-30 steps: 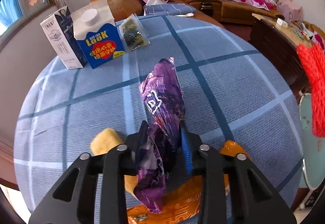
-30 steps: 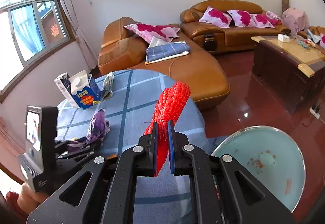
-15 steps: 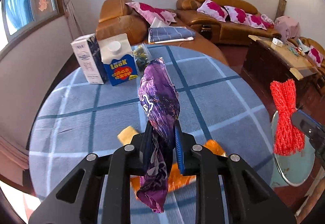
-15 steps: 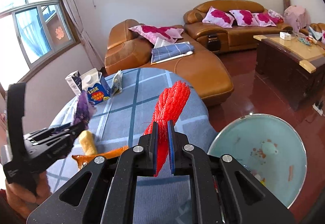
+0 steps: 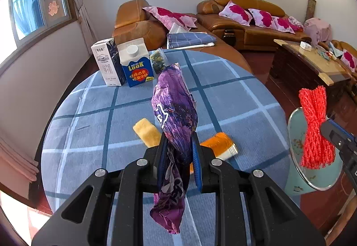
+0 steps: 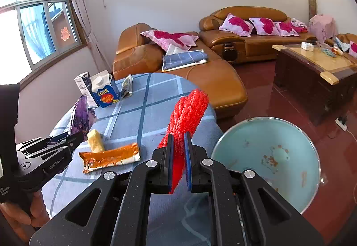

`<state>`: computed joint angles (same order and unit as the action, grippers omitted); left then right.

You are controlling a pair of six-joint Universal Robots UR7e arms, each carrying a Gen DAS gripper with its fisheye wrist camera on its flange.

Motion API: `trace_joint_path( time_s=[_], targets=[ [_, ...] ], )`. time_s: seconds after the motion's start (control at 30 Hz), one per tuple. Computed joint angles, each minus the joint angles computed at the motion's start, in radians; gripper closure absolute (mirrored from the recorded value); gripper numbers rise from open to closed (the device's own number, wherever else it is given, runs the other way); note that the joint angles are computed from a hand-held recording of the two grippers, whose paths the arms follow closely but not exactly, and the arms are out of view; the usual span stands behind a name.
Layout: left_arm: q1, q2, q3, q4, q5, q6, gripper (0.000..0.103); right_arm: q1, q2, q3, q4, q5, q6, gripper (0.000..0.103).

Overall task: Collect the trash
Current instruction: 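Carry the red mesh net over the bucket with the right gripper while the left holds the purple wrapper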

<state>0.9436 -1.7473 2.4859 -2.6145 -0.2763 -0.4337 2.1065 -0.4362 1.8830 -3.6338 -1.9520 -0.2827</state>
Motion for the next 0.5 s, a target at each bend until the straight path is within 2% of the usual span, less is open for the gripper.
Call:
trace_joint_path(
  time_s=[0.37, 0.5],
  targets=[
    [-0.078, -0.023, 0.034, 0.143, -0.005, -0.155, 0.083, 0.006, -0.040, 0.097, -0.121, -0.035, -0.033, 0.093],
    [-0.112, -0.041, 0.037, 0.250, 0.008, -0.243, 0.083, 0.005, -0.046, 0.116, -0.147, -0.044, -0.035, 0.093]
  ],
)
